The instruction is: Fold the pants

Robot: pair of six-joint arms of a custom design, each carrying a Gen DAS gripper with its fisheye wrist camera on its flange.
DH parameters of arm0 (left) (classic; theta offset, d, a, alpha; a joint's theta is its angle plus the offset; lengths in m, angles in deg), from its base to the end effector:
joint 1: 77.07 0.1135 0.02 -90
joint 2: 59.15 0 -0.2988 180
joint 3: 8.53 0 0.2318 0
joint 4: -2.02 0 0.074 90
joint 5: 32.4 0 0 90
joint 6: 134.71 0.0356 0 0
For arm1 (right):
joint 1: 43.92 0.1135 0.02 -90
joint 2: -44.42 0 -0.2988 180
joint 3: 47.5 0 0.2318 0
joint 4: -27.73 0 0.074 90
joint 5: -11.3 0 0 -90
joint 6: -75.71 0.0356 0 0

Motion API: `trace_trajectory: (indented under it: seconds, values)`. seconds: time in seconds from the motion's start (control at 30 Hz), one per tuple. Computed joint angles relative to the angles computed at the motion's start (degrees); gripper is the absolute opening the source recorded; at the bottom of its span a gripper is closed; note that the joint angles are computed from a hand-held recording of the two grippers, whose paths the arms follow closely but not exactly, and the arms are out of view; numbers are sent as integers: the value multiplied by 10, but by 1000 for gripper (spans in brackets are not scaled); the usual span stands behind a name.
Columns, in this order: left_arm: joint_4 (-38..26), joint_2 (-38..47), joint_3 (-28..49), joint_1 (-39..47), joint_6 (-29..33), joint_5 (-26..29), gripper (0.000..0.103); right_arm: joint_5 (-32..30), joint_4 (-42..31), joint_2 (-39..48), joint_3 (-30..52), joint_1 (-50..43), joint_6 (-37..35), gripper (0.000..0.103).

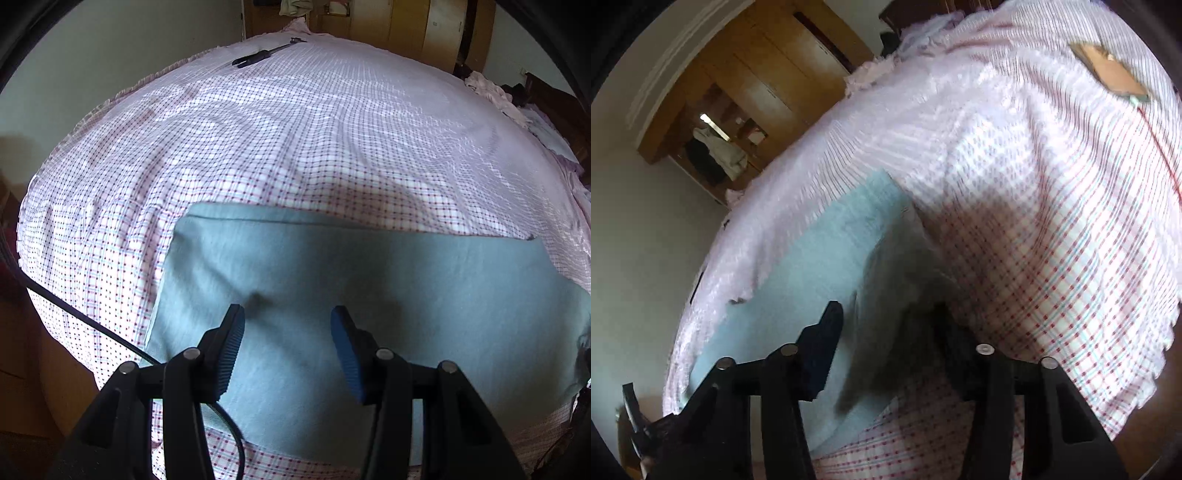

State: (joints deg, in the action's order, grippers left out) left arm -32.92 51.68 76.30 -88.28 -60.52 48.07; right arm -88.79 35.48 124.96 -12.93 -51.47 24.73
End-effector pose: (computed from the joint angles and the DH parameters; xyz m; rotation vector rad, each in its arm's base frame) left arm 0.3813 -0.0696 0.1958 -0.1611 2.6061 0.0535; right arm 0.2166 -0.0224 0.1741 0.8080 2.1236 0.4917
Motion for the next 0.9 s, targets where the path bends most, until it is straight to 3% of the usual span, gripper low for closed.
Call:
trace_trajectory:
  seconds: [0.13, 0.27, 0.3, 0.6, 0.77, 0.9]
  values:
    - [10, -7, -14, 8, -1, 8, 51, -18, 6, 23, 9, 2, 7, 39]
    - [23, -18, -33, 19, 4, 16, 51, -23, 30, 120, 36, 20, 10, 39]
    - [25, -22, -39, 22, 6, 17, 51, -9, 66, 137, 28, 31, 4, 39]
    - [61, -64, -112, 64, -2, 35, 51, -36, 75, 144, 26, 13, 24, 40]
    - [82, -66, -113, 80, 10, 69, 51, -11, 67, 146, 34, 30, 34, 40]
    - [75, -59, -91, 86, 25, 67, 51, 44, -13, 109, 54, 62, 37, 40]
